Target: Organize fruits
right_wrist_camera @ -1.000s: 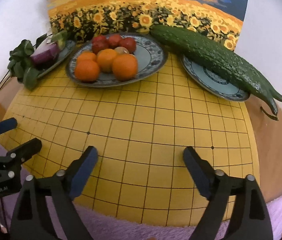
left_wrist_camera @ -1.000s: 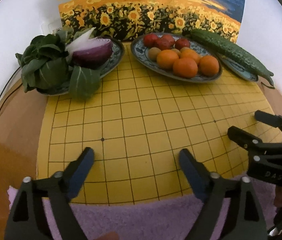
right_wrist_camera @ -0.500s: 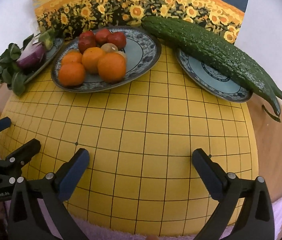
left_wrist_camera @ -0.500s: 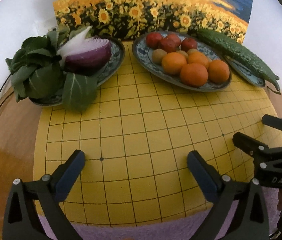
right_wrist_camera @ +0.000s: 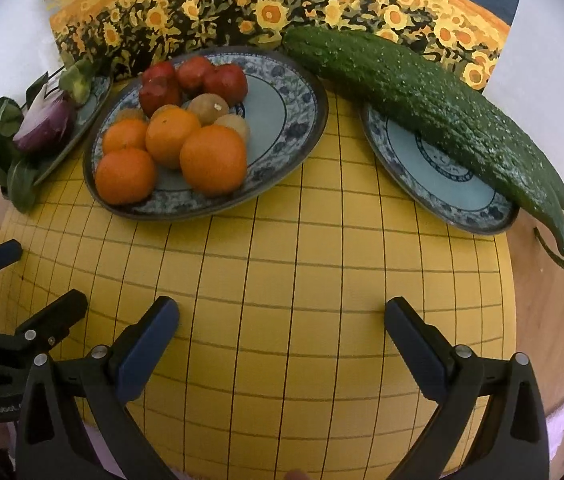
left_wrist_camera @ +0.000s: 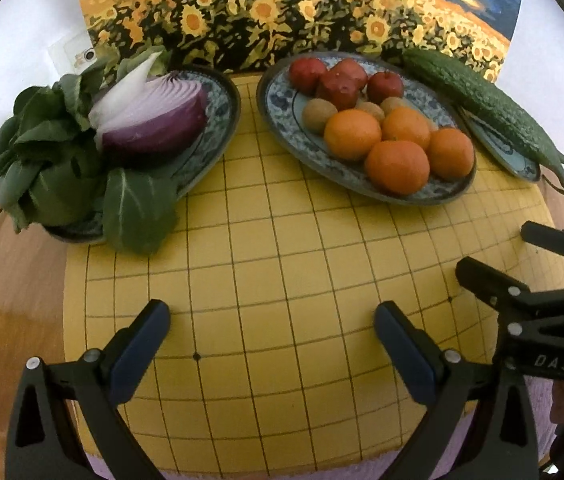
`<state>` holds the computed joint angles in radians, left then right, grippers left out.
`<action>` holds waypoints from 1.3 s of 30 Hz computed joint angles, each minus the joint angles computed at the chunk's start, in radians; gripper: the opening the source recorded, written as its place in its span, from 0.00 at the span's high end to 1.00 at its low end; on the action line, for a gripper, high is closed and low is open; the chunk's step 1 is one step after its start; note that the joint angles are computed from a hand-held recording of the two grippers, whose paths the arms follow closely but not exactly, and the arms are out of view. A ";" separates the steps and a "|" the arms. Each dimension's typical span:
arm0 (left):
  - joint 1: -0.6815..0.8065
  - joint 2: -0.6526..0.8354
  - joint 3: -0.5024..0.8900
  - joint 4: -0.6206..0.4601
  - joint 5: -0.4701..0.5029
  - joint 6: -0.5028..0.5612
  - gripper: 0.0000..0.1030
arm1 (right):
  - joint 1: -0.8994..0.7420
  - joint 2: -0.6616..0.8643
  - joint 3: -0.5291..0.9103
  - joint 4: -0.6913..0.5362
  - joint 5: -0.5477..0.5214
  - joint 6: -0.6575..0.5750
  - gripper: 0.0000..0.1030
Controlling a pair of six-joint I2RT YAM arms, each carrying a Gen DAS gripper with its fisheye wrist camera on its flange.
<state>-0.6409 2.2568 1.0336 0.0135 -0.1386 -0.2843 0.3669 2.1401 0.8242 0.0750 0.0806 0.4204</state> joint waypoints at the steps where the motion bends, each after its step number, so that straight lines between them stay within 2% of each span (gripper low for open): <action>1: -0.003 0.002 0.006 -0.006 -0.001 -0.004 0.00 | -0.005 0.006 0.014 -0.009 -0.001 -0.004 0.00; 16: -0.004 0.066 0.119 -0.062 -0.002 -0.011 0.00 | -0.092 0.128 0.250 -0.122 -0.038 -0.100 0.00; 27: 0.003 0.088 0.167 -0.086 -0.003 -0.015 0.00 | -0.114 0.168 0.313 -0.151 -0.045 -0.122 0.00; 34: 0.005 0.102 0.168 -0.026 -0.031 -0.031 0.00 | -0.104 0.173 0.292 -0.096 -0.016 -0.086 0.00; 39: -0.014 0.095 0.110 0.057 -0.059 -0.051 0.00 | -0.100 0.164 0.261 -0.043 0.010 -0.060 0.00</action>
<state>-0.6553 2.3516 1.1436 0.0704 -0.1980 -0.3352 0.2666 2.3046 1.0855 0.0325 0.0904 0.3601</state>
